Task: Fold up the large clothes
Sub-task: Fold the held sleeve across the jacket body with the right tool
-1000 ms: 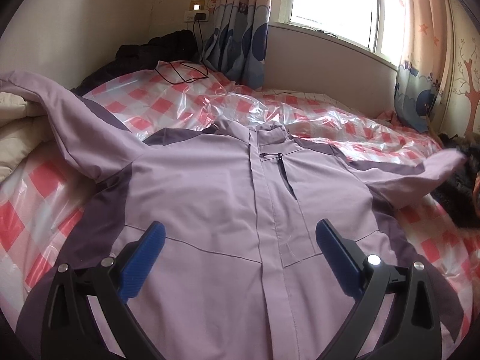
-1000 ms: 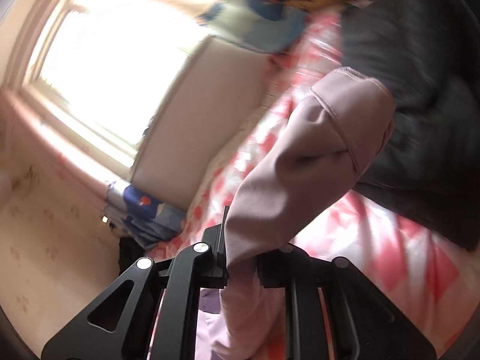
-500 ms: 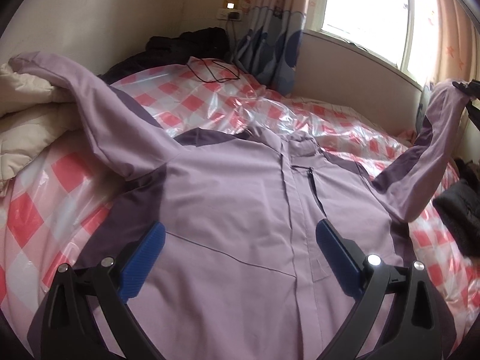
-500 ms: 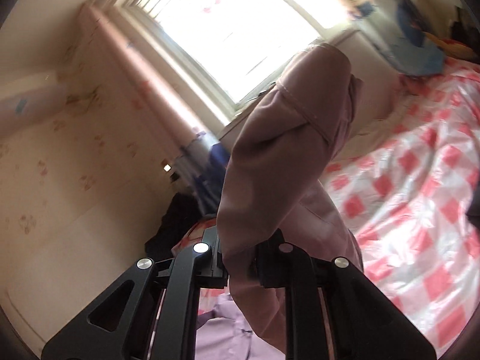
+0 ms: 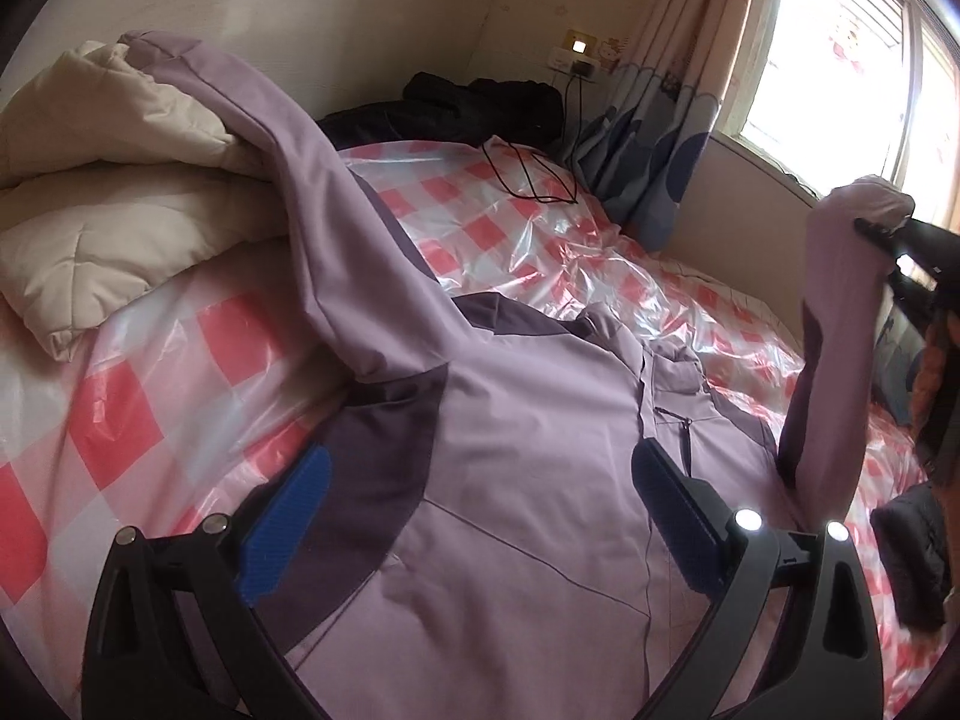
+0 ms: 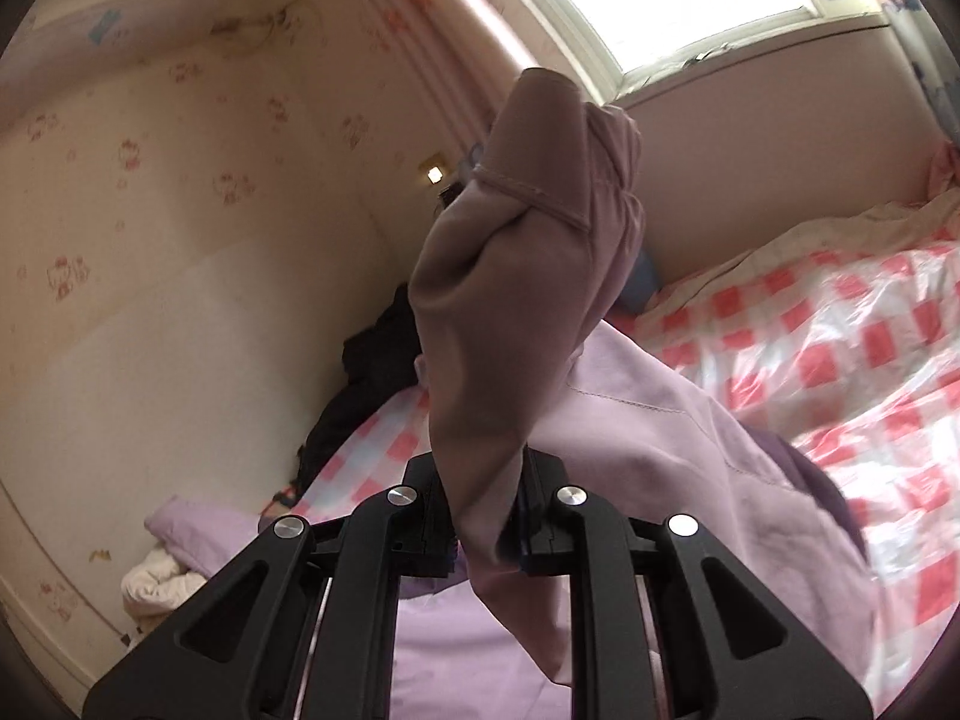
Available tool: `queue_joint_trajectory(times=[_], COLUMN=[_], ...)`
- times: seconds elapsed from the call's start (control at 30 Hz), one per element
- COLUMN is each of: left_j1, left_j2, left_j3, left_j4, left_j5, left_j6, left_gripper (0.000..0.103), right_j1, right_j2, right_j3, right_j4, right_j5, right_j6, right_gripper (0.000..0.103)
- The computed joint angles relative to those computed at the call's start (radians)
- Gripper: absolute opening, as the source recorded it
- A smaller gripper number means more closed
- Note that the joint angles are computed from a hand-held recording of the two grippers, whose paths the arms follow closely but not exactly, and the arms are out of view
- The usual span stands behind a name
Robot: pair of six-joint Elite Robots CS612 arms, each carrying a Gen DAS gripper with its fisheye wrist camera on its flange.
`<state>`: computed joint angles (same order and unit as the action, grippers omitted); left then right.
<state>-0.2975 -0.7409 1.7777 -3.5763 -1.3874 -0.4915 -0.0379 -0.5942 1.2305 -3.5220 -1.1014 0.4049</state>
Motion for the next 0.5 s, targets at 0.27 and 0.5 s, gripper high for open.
queue_joint_trajectory(times=[0.27, 0.5], left_j1=[0.001, 0.003], left_j2=[-0.002, -0.003], left_j3=[0.001, 0.0], left_j4=[0.003, 0.012], left_j5=[0.0, -0.004], left_j6=[-0.004, -0.01], left_gripper=[0.096, 0.096], right_j1=[0.076, 0.116], right_j2=[0.096, 0.191], right_j3=[-0.118, -0.222], right_j4=[0.155, 0.287], right_j5=[-0.004, -0.029], right_j6=[-0.081, -0.122], right_gripper=[0.013, 0.013])
